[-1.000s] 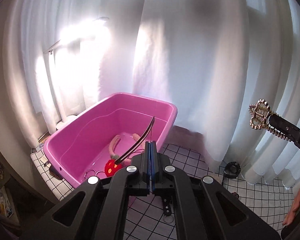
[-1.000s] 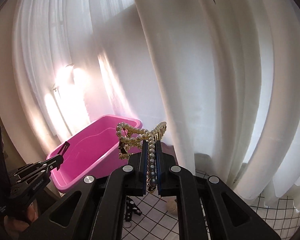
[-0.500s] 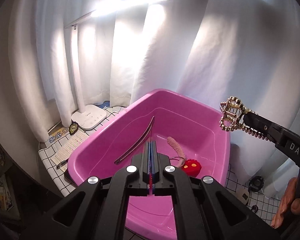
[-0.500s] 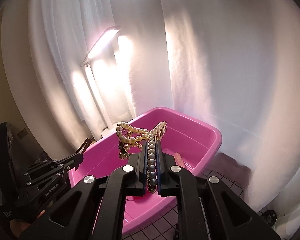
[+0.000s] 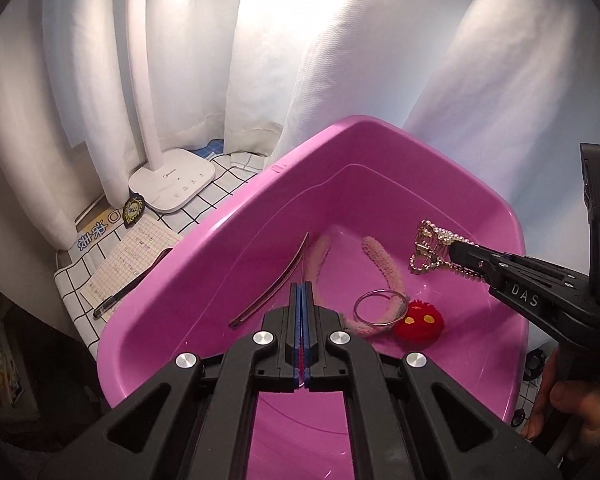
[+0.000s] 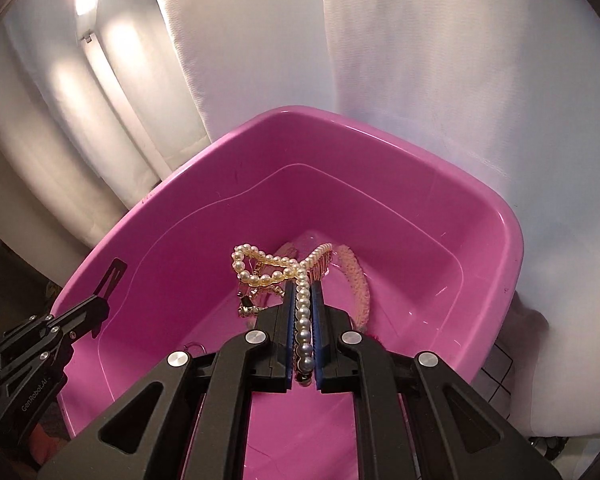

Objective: Organize jewelry
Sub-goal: 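Open the right tool dropping the pearl claw while the left tool drops the hair pin, then withdraw both tools from the tub back over the table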

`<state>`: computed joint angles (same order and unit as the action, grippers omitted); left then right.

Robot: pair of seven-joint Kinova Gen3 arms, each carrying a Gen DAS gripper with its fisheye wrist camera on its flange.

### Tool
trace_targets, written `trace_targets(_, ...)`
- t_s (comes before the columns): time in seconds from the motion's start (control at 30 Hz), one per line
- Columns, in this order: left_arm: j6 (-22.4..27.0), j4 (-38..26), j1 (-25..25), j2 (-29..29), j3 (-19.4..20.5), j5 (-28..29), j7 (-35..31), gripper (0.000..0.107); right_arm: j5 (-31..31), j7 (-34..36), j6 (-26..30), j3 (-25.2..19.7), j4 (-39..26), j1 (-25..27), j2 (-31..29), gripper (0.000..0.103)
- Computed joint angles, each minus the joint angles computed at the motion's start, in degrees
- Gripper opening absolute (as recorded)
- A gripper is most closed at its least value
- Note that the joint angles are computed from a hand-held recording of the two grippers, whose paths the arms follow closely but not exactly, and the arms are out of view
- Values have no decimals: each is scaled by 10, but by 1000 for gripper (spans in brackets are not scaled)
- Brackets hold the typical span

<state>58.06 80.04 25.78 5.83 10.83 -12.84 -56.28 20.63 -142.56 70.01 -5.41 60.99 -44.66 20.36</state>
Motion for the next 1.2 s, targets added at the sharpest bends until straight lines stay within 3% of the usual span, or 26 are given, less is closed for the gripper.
trace_targets(0.23, 73, -56, -30, 54, -9, 88, -59, 1, -73, 60, 93, 6, -113, 33, 75, 7)
trace_targets(0.5, 113, -81, -26, 77, -19, 104, -76, 2, -110, 66, 130, 20, -156, 39, 103, 9)
trace_targets(0.6, 122, -85, -21, 81, -22, 99, -73, 11, -105, 63, 136, 26, -162, 35, 102, 21)
trace_targets(0.67, 123, -86, -20, 79, -23, 97, -72, 34, -106, 62, 137, 26, -162, 36, 101, 24)
trace_targets(0.77, 122, -86, -12, 74, -26, 82, -59, 61, -104, 66, 135, 26, -162, 35, 102, 28)
trace_targets(0.8, 120, -85, -11, 72, -26, 78, -55, 64, -103, 68, 137, 26, -163, 35, 102, 28)
trace_targets(1.0, 126, -86, -10, 71, -24, 73, -51, 66, -106, 69, 128, 25, -155, 38, 100, 29)
trace_targets(1.2, 125, -79, -11, 61, -23, 71, -47, 69, -108, 72, 126, 23, -156, 37, 99, 38)
